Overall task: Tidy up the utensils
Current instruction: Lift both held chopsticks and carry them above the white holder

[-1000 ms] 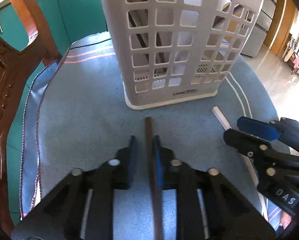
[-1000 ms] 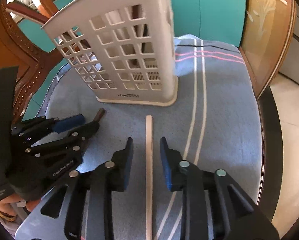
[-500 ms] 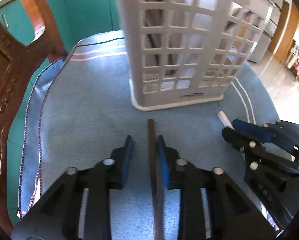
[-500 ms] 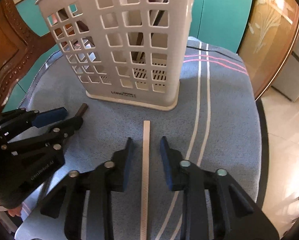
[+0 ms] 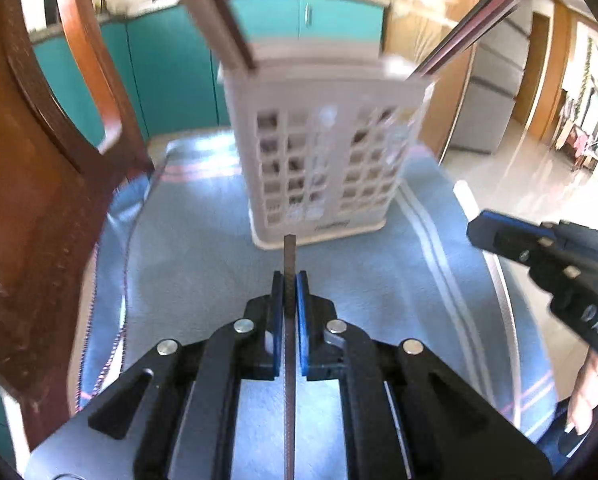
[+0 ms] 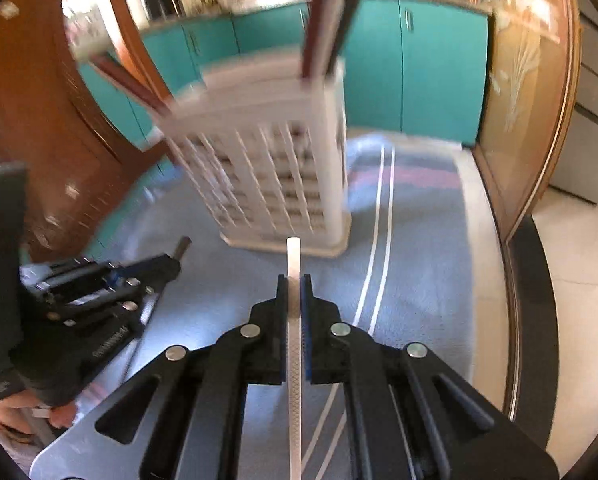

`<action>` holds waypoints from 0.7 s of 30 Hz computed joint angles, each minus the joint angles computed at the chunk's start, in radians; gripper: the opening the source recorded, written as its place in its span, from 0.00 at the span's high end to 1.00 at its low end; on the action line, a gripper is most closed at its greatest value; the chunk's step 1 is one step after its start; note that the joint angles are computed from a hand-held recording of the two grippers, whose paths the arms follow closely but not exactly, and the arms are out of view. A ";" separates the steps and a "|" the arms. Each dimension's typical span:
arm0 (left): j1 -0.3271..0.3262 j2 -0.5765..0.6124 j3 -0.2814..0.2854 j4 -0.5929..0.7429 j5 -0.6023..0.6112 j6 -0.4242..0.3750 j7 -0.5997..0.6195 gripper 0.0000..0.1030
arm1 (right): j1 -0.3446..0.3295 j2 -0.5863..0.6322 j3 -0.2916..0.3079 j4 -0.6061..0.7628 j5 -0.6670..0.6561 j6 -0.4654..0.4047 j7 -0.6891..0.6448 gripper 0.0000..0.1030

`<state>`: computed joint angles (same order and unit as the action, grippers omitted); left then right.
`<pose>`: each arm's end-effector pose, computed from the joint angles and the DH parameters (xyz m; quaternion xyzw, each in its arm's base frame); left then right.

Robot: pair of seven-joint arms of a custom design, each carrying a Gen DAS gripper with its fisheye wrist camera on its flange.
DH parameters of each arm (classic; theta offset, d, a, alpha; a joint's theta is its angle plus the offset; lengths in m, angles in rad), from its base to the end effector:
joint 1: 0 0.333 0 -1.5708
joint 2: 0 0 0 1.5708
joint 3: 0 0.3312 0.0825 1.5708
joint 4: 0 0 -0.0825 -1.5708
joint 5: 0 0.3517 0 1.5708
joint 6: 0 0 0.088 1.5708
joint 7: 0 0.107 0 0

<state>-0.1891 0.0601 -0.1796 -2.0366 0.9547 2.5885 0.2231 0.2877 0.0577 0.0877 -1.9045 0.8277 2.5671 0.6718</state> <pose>0.5286 -0.2185 0.4946 -0.7327 0.5568 -0.2413 0.3081 0.5529 0.2041 0.5584 -0.8255 0.3840 -0.0800 0.4058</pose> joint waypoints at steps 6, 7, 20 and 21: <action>0.001 -0.114 -0.020 -0.040 0.093 0.052 -0.106 0.93 | -0.016 -0.145 -0.033 -0.057 0.179 -0.055 -0.114 0.94; 0.004 -0.138 -0.025 -0.045 0.114 0.062 -0.124 0.93 | -0.017 -0.153 -0.039 -0.054 0.178 -0.064 -0.110 0.94; 0.054 -0.194 -0.051 0.158 0.130 0.050 -0.020 0.93 | -0.016 -0.135 -0.061 0.202 0.270 -0.070 -0.103 0.94; 0.058 -0.182 -0.057 0.199 0.144 0.026 -0.009 0.93 | -0.014 -0.112 -0.055 0.252 0.265 -0.049 -0.087 0.94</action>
<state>-0.1307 -0.1222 -0.2366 -1.8377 1.0982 2.6141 0.2144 0.2738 -0.0542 0.0331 -1.6527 1.0922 2.5179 0.5846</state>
